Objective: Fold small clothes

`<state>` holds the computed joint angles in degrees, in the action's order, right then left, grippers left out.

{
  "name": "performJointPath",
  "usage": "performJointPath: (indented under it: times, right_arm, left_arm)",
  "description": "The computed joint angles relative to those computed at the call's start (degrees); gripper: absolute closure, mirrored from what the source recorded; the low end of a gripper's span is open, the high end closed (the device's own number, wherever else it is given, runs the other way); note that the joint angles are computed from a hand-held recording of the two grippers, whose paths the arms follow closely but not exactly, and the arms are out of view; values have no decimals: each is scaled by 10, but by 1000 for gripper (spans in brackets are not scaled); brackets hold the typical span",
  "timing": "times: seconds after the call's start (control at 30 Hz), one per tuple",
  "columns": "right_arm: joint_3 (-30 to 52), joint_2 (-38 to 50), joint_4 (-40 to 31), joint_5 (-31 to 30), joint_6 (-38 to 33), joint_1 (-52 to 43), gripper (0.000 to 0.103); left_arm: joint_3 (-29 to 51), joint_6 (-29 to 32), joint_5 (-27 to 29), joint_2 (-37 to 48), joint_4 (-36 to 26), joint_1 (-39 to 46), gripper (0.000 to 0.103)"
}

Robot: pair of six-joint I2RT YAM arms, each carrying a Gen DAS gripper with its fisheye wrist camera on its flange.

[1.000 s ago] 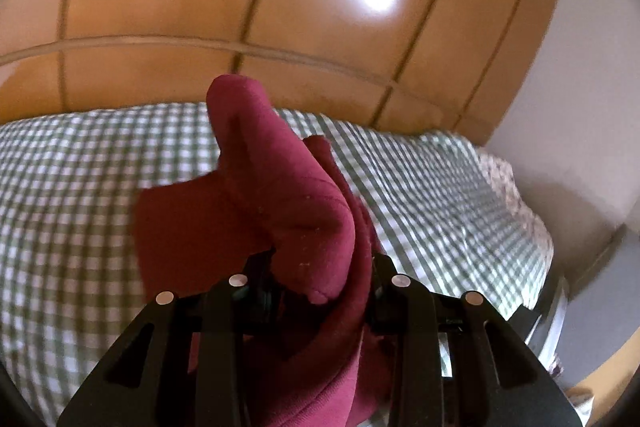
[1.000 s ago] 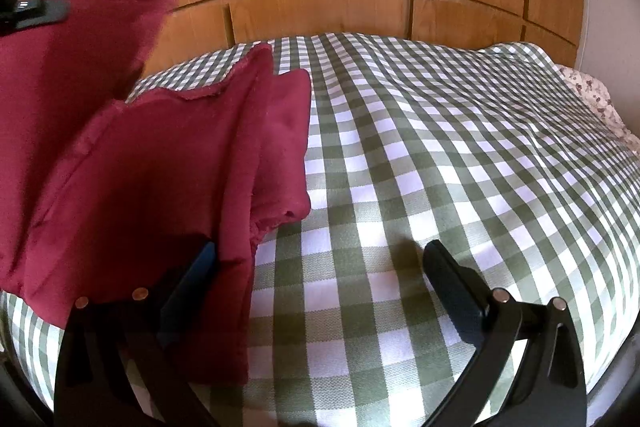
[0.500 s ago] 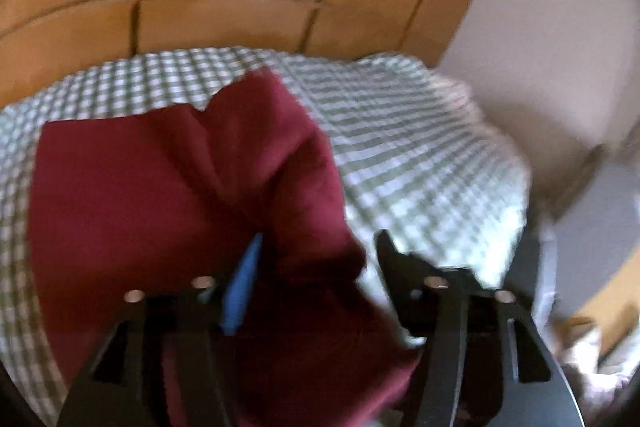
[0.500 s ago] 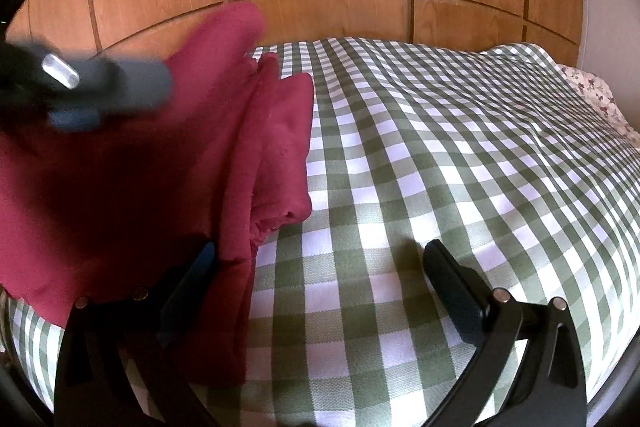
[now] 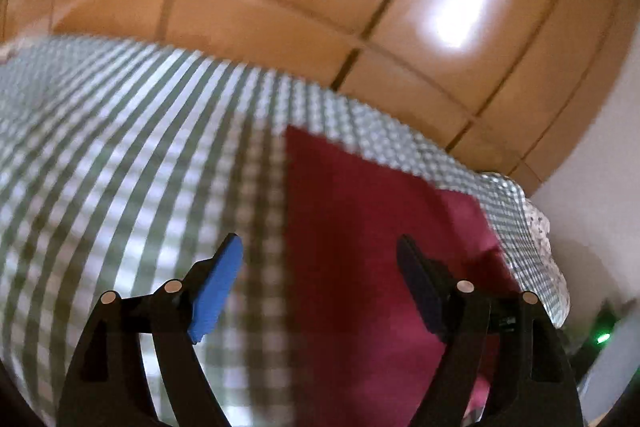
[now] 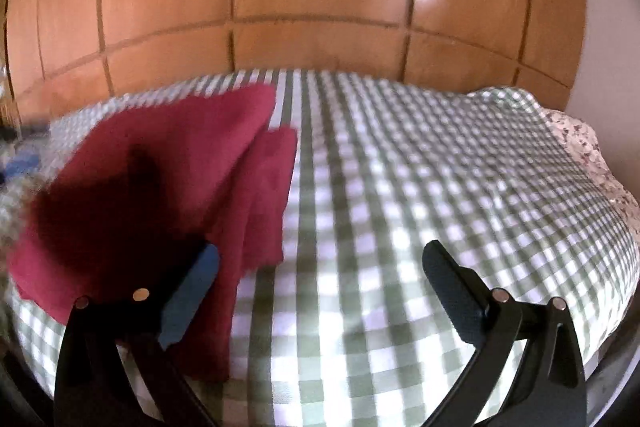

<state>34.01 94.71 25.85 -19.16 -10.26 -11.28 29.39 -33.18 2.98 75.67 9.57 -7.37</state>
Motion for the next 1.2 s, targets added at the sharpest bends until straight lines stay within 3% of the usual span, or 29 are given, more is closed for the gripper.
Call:
performJointPath:
  times: [0.07, 0.1, 0.2, 0.33, 0.37, 0.4, 0.43, 0.5, 0.53, 0.67, 0.8, 0.93, 0.97, 1.03, 1.17, 1.2]
  right_arm:
    - [20, -16, -52, -61, 31, -22, 2]
    - [40, -18, -93, -120, 50, -36, 2]
    - [96, 10, -193, -263, 79, -49, 2]
    - [177, 93, -273, -334, 128, -16, 7]
    - [199, 117, -285, -337, 144, -8, 10]
    - [231, 153, -303, -330, 167, 4, 21]
    - [245, 170, -310, -328, 175, 8, 42]
    - [266, 195, -313, -323, 189, 14, 68]
    - [263, 190, -305, -322, 188, 12, 72]
    - [234, 155, -282, -358, 154, -18, 76]
    - [258, 195, -319, -322, 99, -30, 75]
    - [218, 192, -247, -334, 110, -44, 56]
    - [199, 169, -232, -325, 107, -48, 53]
    - [159, 119, -178, -272, 121, -48, 37]
    - [96, 28, -106, -187, 116, -45, 41]
    - [99, 20, -115, -186, 101, -40, 55]
  left_arm:
    - [-16, 1, 23, 18, 16, 14, 25]
    - [-19, 11, 29, 27, 20, 14, 25]
    - [-19, 13, 2, 50, 36, -29, 25]
    - [-15, 32, -11, 61, 43, -47, 25]
    - [-12, 34, -10, 68, 42, -48, 25]
    - [-12, 33, -9, 70, 42, -49, 25]
    - [-14, 33, -7, 71, 44, -50, 25]
    - [-14, 38, -1, 79, 46, -50, 25]
    - [-13, 42, -3, 78, 42, -55, 25]
    - [-26, 69, -28, 55, 51, -92, 25]
    - [-6, 99, -83, 91, 49, -150, 24]
    - [-11, 88, -85, 117, 66, -163, 22]
    - [-16, 86, -80, 112, 68, -160, 22]
    - [-29, 82, -78, 98, 76, -153, 22]
    - [-57, 78, -111, 60, 97, -163, 22]
    - [-56, 82, -117, 62, 98, -166, 22]
